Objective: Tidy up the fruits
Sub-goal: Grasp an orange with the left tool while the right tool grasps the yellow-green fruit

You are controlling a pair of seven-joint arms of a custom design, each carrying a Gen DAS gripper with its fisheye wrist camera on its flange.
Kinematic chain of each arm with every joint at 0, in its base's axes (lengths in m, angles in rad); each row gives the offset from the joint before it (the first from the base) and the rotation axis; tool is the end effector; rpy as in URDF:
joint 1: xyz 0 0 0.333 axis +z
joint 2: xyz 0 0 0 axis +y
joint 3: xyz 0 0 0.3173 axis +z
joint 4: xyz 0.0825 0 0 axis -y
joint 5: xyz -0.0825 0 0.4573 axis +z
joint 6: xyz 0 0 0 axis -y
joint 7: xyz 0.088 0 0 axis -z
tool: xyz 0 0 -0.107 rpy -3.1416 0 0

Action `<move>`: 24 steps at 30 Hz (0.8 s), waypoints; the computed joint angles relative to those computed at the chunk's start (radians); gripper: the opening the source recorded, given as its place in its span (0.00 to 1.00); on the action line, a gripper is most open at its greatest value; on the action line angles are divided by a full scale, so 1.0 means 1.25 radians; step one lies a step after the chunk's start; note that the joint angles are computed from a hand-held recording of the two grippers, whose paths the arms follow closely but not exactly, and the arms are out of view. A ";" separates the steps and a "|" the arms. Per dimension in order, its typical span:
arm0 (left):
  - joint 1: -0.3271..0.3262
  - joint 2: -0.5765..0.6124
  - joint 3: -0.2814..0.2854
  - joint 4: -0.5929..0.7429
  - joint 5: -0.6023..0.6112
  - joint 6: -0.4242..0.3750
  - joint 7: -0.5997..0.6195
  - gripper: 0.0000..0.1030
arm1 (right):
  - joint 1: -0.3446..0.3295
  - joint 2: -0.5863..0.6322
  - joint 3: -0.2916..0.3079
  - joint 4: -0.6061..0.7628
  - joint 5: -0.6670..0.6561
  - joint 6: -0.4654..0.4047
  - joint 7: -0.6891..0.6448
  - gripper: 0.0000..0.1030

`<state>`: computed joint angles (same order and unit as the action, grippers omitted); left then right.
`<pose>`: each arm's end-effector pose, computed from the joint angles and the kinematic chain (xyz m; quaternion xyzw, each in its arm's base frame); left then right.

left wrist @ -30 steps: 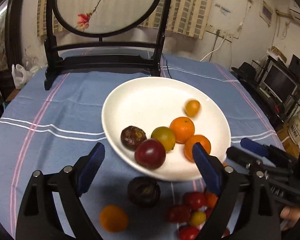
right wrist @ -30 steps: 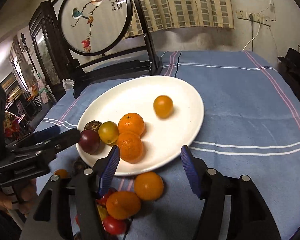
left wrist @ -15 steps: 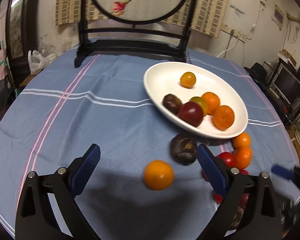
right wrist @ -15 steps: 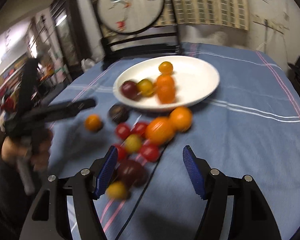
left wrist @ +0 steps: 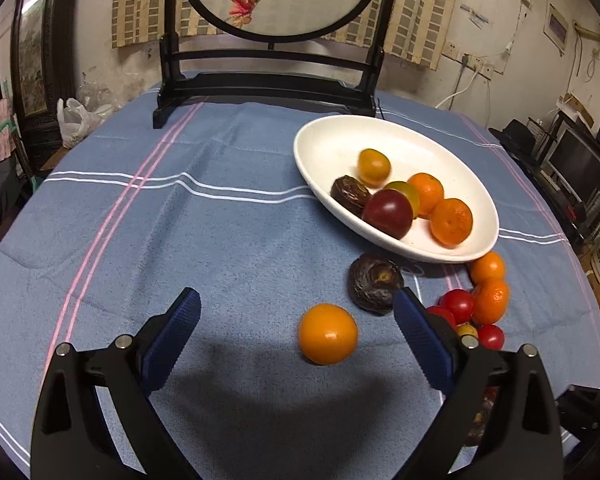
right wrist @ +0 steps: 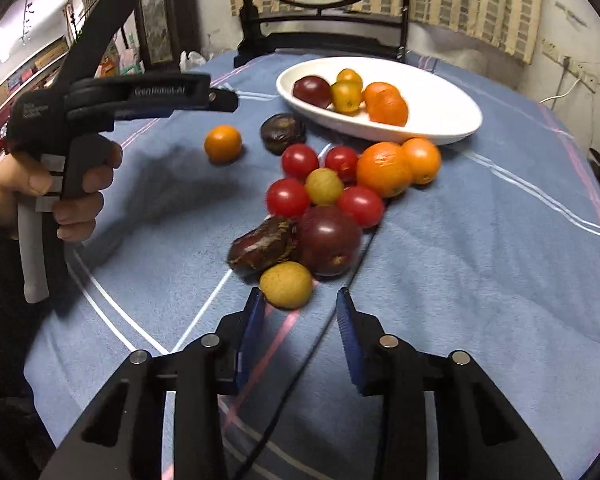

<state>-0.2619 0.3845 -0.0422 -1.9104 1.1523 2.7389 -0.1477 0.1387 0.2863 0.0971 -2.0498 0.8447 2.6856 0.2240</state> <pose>0.6604 -0.2432 0.2797 -0.7843 0.5019 -0.2530 0.2625 0.6549 0.1317 0.2789 -0.8960 0.3295 -0.0932 0.2826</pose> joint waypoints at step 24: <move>-0.011 0.074 -0.021 0.065 -0.131 -0.059 0.230 0.41 | -0.032 0.004 0.003 0.020 0.096 -0.017 -0.045 0.25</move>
<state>-0.2753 0.4769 -0.0680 -1.8286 0.9883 2.6646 0.1397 0.0983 0.2919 0.1007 -2.0250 0.9648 2.6638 0.1673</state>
